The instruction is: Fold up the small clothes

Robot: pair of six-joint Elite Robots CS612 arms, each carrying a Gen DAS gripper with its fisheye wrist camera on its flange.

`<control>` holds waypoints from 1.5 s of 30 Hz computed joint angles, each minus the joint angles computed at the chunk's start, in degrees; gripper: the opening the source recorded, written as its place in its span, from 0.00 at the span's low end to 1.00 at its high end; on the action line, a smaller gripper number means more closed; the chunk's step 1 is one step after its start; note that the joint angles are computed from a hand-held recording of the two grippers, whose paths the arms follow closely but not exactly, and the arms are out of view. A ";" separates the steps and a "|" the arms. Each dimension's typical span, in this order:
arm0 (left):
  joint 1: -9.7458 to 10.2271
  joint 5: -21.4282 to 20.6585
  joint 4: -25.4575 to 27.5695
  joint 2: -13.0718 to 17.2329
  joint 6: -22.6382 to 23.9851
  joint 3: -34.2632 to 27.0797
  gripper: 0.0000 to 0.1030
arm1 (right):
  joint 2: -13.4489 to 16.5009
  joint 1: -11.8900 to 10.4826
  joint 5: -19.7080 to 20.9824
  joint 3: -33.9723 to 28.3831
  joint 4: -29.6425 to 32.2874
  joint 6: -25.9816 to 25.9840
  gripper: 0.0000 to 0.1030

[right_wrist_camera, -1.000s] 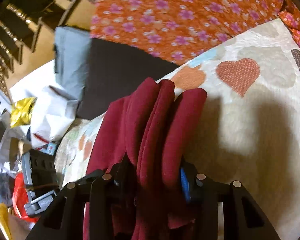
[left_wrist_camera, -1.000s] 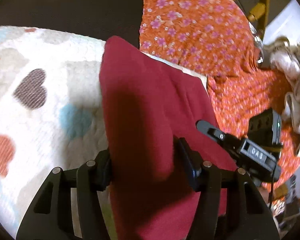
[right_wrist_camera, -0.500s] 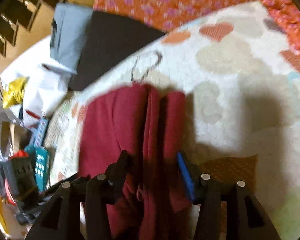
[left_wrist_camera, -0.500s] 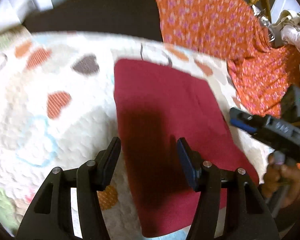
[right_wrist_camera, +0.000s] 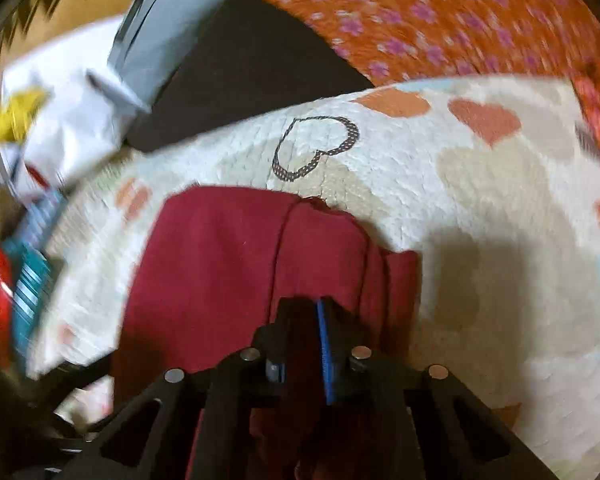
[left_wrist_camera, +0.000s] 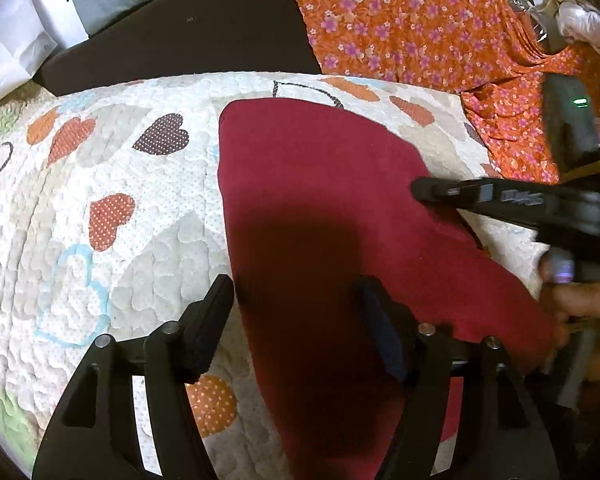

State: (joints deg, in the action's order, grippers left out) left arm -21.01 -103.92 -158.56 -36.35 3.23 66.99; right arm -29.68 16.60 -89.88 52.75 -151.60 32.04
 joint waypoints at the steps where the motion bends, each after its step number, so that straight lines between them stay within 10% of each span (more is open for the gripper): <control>1: -0.02 0.23 -0.07 -0.05 0.02 0.08 0.65 | -0.88 0.02 0.43 1.12 -0.45 0.62 0.09; 13: -0.52 1.56 -3.00 -0.45 0.12 1.61 0.65 | -5.07 3.97 -3.29 7.57 3.44 -7.89 0.12; 24: -0.89 6.87 -9.43 -2.12 -0.06 5.26 0.65 | -7.72 5.20 -8.08 11.78 -5.99 -4.05 0.18; 45: -0.45 9.74 -15.36 -5.11 -2.74 9.75 0.65 | -6.82 7.87 -17.24 8.41 -3.92 -4.56 0.41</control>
State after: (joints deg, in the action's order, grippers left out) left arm -21.46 -94.18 -173.92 -41.46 0.49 76.73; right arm -36.51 24.47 -107.12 61.16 -155.52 27.48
